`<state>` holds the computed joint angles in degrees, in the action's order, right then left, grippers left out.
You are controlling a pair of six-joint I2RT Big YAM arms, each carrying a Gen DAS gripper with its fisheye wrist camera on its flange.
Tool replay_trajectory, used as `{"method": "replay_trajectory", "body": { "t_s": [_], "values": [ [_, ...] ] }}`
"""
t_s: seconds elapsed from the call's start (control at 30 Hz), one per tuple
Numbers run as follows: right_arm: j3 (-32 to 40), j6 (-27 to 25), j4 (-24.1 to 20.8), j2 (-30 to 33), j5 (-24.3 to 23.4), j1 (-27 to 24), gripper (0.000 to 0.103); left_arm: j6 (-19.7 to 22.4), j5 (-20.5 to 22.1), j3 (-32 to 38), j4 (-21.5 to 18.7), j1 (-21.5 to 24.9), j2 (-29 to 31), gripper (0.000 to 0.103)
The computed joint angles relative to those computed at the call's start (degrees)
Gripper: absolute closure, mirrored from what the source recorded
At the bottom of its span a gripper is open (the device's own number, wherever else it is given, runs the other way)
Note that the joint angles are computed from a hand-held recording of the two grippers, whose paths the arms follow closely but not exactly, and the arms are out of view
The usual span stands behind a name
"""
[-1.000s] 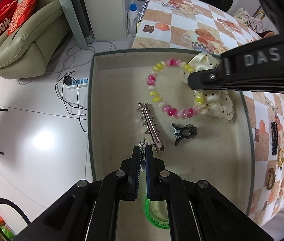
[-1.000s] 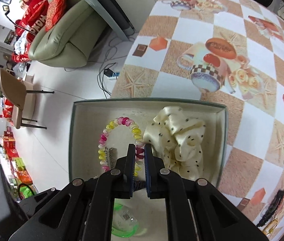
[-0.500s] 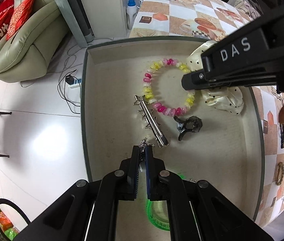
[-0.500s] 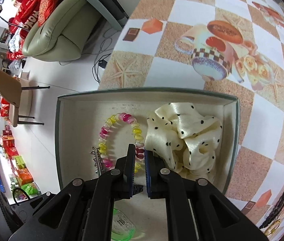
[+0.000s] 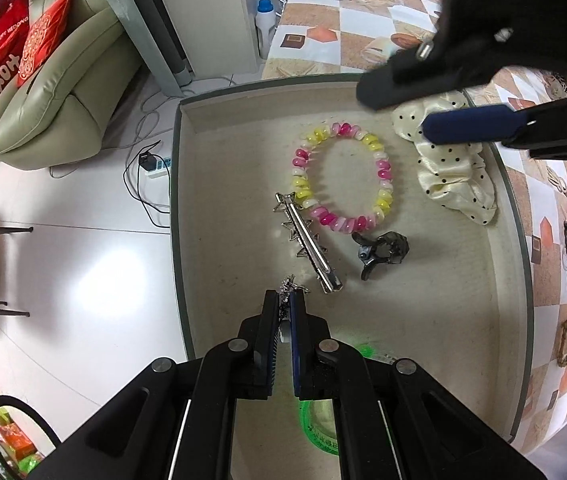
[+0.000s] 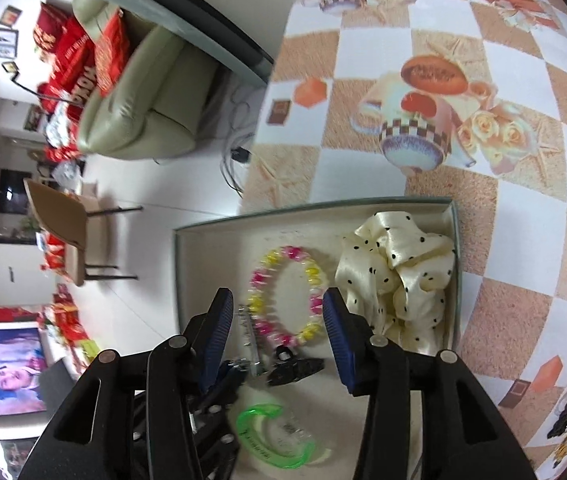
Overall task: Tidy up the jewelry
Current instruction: 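Carry the silver pin and beaded bracelet into the white tray and open both tools, then move both tools back over the jewelry left on the table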
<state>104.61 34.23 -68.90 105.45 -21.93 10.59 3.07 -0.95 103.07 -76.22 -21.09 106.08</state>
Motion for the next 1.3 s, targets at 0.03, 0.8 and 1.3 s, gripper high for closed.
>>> {"method": "replay_trajectory", "body": {
  "t_s": [0.03, 0.8, 1.3],
  "values": [
    [-0.81, 0.41, 0.78, -1.08, -0.05, -0.04, 0.049, -0.15, -0.01, 0.04, -0.10, -0.16, -0.07, 0.094],
    [-26.46, 5.77, -0.55, -27.42, 10.36, -6.98, 0.031, -0.05, -1.63, 3.40, -1.26, -2.65, -0.08, 0.000],
    [-38.49, 7.55, -5.49, -40.12, 12.53, -14.76, 0.000, 0.08, -4.39, 5.29, -3.69, -6.41, -2.11, 0.000]
  ]
}}
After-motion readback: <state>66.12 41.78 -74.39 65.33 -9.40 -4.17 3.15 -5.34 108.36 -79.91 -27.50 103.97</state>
